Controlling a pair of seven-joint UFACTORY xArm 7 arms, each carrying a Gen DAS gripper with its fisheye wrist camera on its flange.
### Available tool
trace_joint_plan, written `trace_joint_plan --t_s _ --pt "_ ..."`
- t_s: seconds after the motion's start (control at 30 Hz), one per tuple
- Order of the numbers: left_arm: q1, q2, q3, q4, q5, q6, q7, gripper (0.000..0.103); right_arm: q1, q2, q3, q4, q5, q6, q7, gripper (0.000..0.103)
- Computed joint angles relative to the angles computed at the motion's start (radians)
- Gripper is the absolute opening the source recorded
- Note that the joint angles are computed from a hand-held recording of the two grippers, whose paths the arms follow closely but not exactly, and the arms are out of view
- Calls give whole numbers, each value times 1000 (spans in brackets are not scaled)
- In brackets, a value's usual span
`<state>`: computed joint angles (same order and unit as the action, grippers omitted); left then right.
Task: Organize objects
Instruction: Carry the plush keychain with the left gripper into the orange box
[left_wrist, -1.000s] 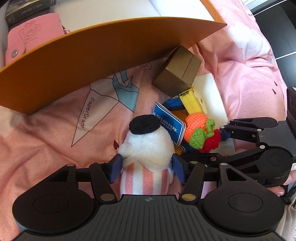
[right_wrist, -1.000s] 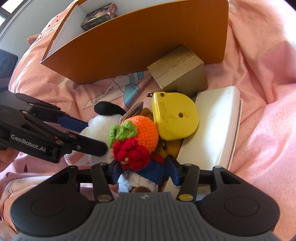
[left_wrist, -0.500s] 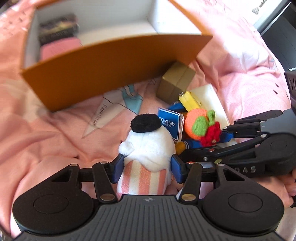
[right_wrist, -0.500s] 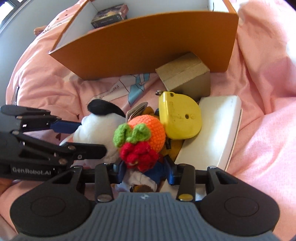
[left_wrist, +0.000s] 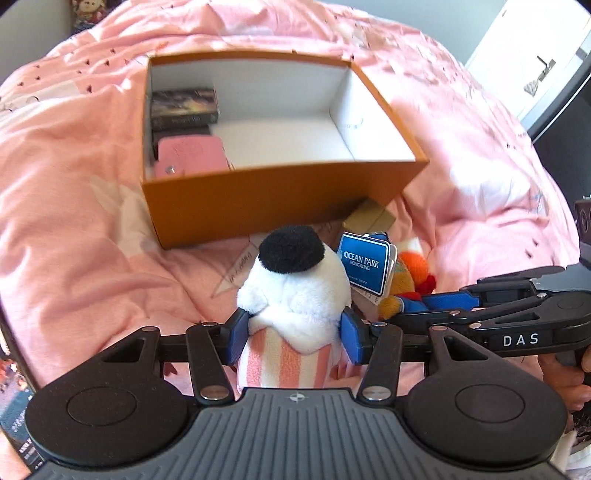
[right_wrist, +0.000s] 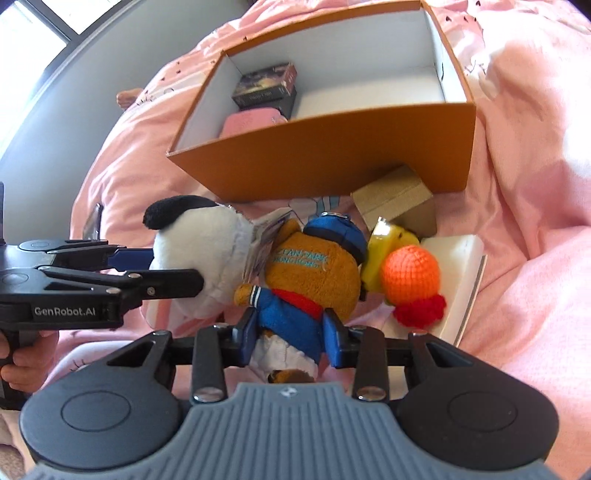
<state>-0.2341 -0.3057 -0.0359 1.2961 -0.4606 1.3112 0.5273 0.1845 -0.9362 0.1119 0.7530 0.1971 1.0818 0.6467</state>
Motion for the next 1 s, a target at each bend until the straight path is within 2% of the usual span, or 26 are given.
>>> trace_joint_plan --t_s 0.17,0.3,0.53,0.7,0.83,1.0 --pt "8 18 23 61 -66 -14 -23 59 -15 -30 -24 17 4 -46 0 39" --pt "14 55 28 119 -119 -36 -49 59 -22 -19 -37 48 6 -126 -18 39" --pt "21 160 8 250 -199 -129 -107 59 -55 65 -51 136 -57 -238 -104 39" --pt "15 289 -40 367 -182 -196 -167 59 -85 149 -87 191 -92 -295 -179 39" --pt "2 386 -80 405 -106 -219 -276 59 -134 254 -92 222 -139 -323 -225 39" --pt "-10 418 -106 337 -56 -277 -338 59 -110 350 -170 196 -29 -335 -264 39"
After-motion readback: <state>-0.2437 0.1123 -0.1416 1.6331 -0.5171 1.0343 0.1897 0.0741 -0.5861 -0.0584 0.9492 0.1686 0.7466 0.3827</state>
